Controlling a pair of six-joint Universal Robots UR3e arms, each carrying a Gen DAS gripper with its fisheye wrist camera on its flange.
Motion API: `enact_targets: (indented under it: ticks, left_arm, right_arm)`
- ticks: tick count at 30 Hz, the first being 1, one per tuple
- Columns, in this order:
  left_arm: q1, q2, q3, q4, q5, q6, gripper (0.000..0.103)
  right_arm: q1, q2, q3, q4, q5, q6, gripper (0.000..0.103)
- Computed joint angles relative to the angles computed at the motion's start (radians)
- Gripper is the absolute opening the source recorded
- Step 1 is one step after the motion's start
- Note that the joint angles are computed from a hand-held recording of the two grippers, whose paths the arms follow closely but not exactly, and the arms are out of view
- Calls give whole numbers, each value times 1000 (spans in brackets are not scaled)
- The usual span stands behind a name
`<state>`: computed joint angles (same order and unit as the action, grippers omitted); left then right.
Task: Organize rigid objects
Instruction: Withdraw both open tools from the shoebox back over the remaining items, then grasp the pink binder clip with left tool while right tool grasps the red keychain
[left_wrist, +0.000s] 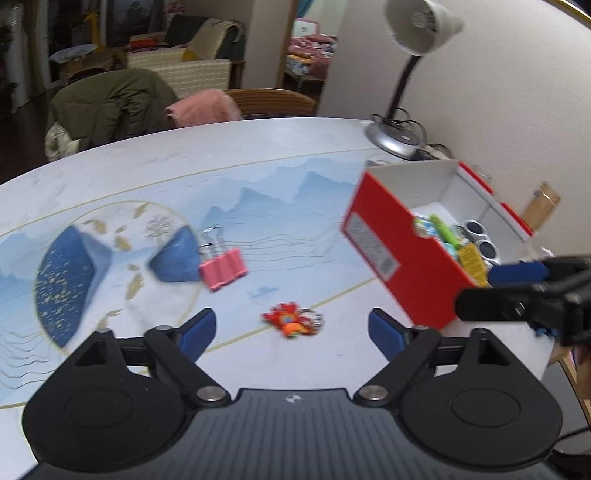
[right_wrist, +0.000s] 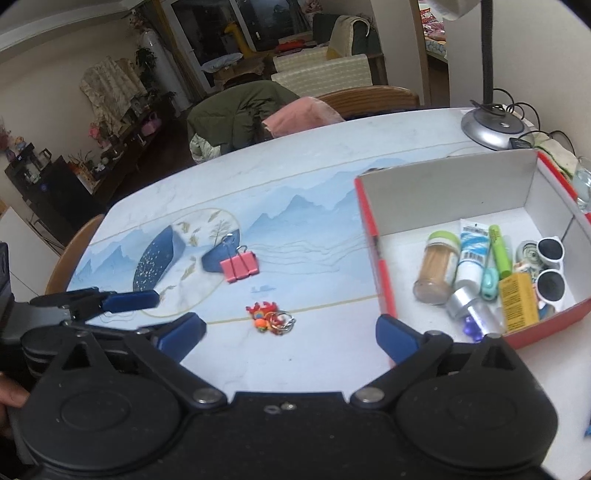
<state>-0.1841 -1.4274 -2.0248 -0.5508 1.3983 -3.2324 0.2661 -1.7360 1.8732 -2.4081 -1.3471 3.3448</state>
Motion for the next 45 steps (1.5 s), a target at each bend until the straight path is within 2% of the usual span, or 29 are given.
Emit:
enact_targets:
  ticks: [3,10,13,16,19,28,30,39,45]
  left_arm:
    - [55,11,-54,53,-18,-4,102]
    - [80,-82,-67,196,61,-19,102]
    - [83,-153,-34,229,77,-37,103]
    - [80,-236,22,226,86,-54,103]
    - [95,-315,87,178,29,-70,103]
    - [35,-540,256,183,133,-93,103]
    - [32,-573,278,189,143,-106,103]
    - [14,-670,339,230,185,-166,102]
    - [-6,-706,369,249,225,-191,101]
  right_arm:
    - [47,45,-22,-13,-31,24,101]
    - [147,194,-100,-41,-102,60,100]
    - [177,261,-143,-43,-126,62,97]
    - [202,324,-185,-49,-150,53,96]
    - [218,380,-218,-57,-173,43,94]
    - [222,546,-313,-67,-195,-23,81]
    - [217,578,-336,-63,-180,-38,75]
    - [221,675,-416,-65,-164,-101,60]
    - [221,706,-445,-57,-165,-130,54]
